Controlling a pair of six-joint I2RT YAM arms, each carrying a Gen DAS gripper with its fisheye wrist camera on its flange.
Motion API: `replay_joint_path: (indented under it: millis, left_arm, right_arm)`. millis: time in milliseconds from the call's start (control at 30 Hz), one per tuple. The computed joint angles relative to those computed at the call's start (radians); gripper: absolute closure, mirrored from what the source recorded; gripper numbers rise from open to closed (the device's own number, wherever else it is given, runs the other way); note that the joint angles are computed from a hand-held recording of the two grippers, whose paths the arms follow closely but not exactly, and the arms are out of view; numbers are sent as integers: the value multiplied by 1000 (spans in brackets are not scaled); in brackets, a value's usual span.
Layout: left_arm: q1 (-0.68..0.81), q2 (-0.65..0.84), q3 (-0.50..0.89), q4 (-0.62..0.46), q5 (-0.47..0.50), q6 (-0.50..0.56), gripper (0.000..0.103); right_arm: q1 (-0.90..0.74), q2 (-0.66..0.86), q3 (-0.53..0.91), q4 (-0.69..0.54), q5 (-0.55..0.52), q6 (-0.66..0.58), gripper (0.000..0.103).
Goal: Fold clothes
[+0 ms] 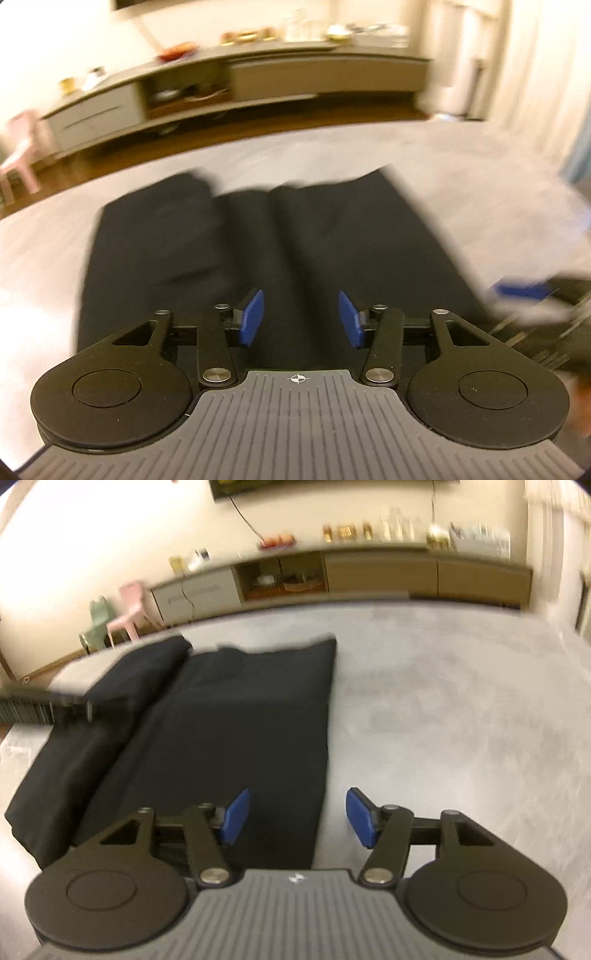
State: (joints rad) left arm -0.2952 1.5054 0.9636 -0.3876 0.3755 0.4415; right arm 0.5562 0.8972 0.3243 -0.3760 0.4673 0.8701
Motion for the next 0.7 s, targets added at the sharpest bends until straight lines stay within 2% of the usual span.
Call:
replay_joint_path:
  millis: [33, 67, 100, 133, 267, 367, 433, 467, 500, 567, 633, 700]
  left_arm:
    - [-50, 12, 30, -23, -11, -12, 52]
    - [-107, 36, 71, -50, -27, -20, 48]
    - [-160, 62, 106, -69, -45, -26, 44]
    - [-208, 91, 134, -76, -73, -33, 43]
    - [-345, 259, 291, -143, -166, -58, 41]
    - [-408, 334, 329, -154, -240, -55, 44]
    - [-433, 330, 268, -76, -321, -29, 100]
    - [-434, 310, 228, -31, -333, -17, 101]
    - [-426, 289, 196, 1, -319, -4, 103]
    - [-391, 238, 148, 39, -268, 17, 103]
    - [-302, 175, 152, 3, -155, 24, 103]
    - [-151, 128, 203, -69, -12, 39, 103]
  right_arm:
    - [13, 4, -7, 14, 15, -10, 73]
    - [24, 8, -11, 21, 12, -35, 91]
    - [43, 9, -9, 19, 32, -31, 97]
    - [58, 0, -12, 22, 53, -22, 98]
    - [146, -14, -11, 40, 169, -20, 99]
    - [196, -23, -18, 58, 226, -38, 99]
    - [191, -41, -27, 71, 223, -55, 99]
    - [183, -50, -31, 78, 216, -67, 99]
    - [171, -62, -34, 82, 204, -79, 99]
    - [169, -187, -46, 48, 179, -76, 98]
    - [168, -309, -51, 9, 154, -69, 83]
    - [167, -424, -49, -31, 129, -59, 70]
